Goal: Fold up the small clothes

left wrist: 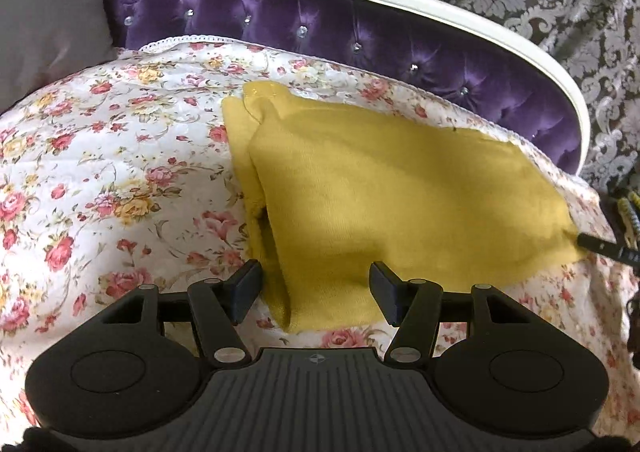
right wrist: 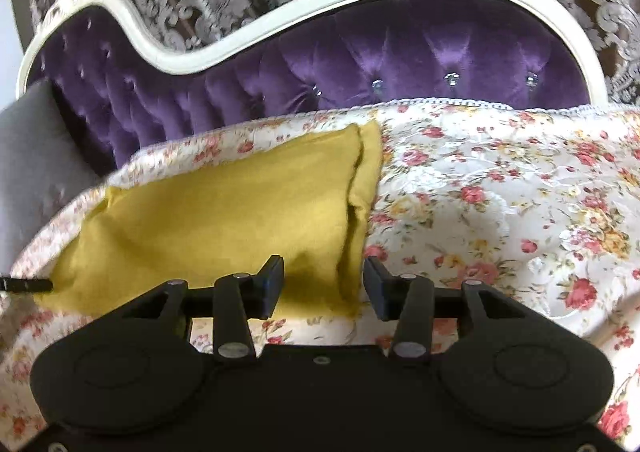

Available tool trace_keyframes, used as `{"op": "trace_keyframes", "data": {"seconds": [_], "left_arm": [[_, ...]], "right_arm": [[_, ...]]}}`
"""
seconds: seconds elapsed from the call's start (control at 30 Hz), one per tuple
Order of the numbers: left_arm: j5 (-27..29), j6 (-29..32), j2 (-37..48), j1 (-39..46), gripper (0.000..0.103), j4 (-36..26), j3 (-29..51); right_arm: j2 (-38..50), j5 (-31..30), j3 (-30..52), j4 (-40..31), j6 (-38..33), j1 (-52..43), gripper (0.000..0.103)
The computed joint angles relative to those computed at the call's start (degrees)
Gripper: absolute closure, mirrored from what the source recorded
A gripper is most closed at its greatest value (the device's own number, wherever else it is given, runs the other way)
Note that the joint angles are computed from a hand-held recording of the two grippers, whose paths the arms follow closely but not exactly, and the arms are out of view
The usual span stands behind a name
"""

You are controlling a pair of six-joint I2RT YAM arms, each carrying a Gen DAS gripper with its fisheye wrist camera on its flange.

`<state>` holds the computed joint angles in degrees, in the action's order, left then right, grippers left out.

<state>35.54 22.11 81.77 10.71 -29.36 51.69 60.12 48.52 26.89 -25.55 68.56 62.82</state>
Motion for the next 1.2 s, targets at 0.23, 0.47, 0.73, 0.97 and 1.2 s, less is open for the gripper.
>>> {"op": "trace_keyframes", "data": {"seconds": [0.23, 0.47, 0.73, 0.97, 1.2], "left_arm": [[-3.0, 3.1, -1.0, 1.9, 0.092, -2.6, -0.3], [-5.1, 10.7, -4.2, 3.4, 0.091, -6.8, -0.5], [-3.0, -2.6, -2.1, 1.5, 0.071, -2.2, 5.8], [-13.6, -12.1, 9.0, -6.8, 0.071, 7.6, 13.0], [-19.0, -10.4, 16.8, -12.3, 0.071, 10.4, 15.9]], "right_arm": [[11.8, 2.7, 8.9, -12.8, 4.2, 3.1, 0.093], [18.0, 7.2, 15.4, -27.5, 20.3, 8.5, 0.081], [17.3, 9.9, 15.9, -9.5, 2.1, 7.8, 0.064], [21.0, 4.1, 13.3, 3.6, -7.5, 3.5, 0.063], [20.9, 2.2, 10.2, 6.5, -4.9, 3.2, 0.063]]}}
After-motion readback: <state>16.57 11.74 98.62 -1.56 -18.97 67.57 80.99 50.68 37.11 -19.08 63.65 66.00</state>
